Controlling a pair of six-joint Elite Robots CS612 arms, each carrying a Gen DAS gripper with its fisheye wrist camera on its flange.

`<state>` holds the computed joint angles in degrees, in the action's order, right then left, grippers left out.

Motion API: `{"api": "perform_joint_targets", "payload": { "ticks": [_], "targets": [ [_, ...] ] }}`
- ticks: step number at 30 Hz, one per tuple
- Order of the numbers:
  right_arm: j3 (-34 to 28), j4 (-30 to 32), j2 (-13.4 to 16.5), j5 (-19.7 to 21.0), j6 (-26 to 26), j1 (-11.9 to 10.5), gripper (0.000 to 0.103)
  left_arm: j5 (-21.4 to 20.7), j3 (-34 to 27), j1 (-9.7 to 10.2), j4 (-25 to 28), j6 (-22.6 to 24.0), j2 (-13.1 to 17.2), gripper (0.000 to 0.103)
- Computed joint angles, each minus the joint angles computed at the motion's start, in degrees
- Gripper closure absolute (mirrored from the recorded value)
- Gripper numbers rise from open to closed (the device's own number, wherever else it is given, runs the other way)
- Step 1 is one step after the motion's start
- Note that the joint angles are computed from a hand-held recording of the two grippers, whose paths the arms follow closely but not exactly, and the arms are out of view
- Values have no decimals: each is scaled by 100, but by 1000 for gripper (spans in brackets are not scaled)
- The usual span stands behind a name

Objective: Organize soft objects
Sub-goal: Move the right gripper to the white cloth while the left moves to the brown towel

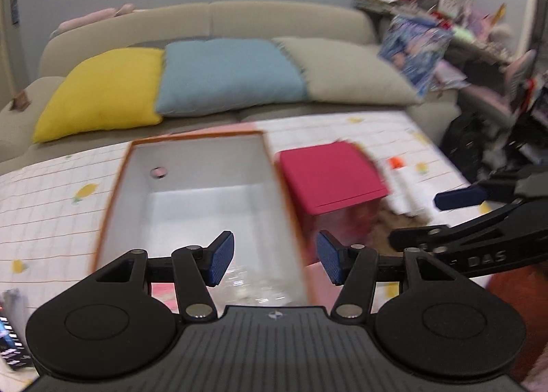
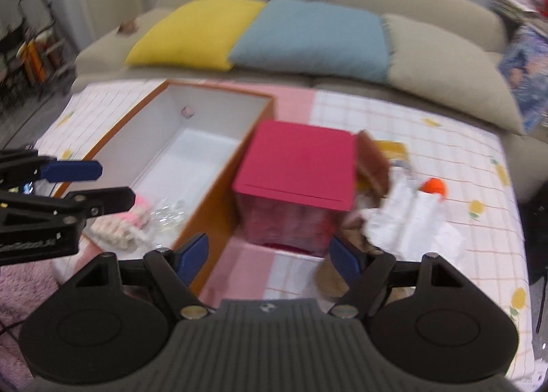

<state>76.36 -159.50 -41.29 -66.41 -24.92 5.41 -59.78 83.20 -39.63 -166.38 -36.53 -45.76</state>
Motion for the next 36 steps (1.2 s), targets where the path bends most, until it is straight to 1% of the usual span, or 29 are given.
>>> {"api": "perform_joint_targets", "payload": {
  "ticks": [2,4,8,10,12,14,18,23,26,28,29,30,33,36],
  "targets": [
    [166,-402,-16,-47,208,-61,26,-46,-58,-38,-247,44,87,38],
    [318,-734,-29,-124,350,-115,26,-168,-149,-59,-381,91,180,38],
    [553,-1171,-25,-343,479,-205,26,-495,-313,-89,-431,122,332,37],
    [640,-1359,-12,-602,481,-212,26,-672,-405,-94,-410,157,410,38],
    [717,-1539,-3,-850,446,-217,26,-761,-478,-118,-369,237,473,37],
    [767,-1605,-4,-951,479,-242,26,-849,-594,-130,-263,349,542,38],
    [697,-1423,25,-926,712,-317,26,-1028,-759,-130,-206,526,636,38],
    [561,-1388,119,-1205,716,-336,27,-1168,-1092,-101,21,753,811,38],
    [400,-1189,193,-1068,1114,-407,27,-1181,-1369,-85,217,921,966,38],
    [251,-1063,268,-942,1437,-447,26,-1185,-1570,-69,442,1019,1073,39],
    [181,-1024,308,-903,1596,-455,21,-1202,-1697,-57,554,1043,1144,40],
    [100,-988,358,-866,1763,-462,12,-1224,-1776,-48,625,1044,1191,40],
    [-186,-808,534,-709,2209,-466,5,-1286,-2076,-12,876,998,1355,40],
    [-550,-507,763,-393,2742,-487,3,-1247,-2330,8,1116,954,1494,40]
  ]
}}
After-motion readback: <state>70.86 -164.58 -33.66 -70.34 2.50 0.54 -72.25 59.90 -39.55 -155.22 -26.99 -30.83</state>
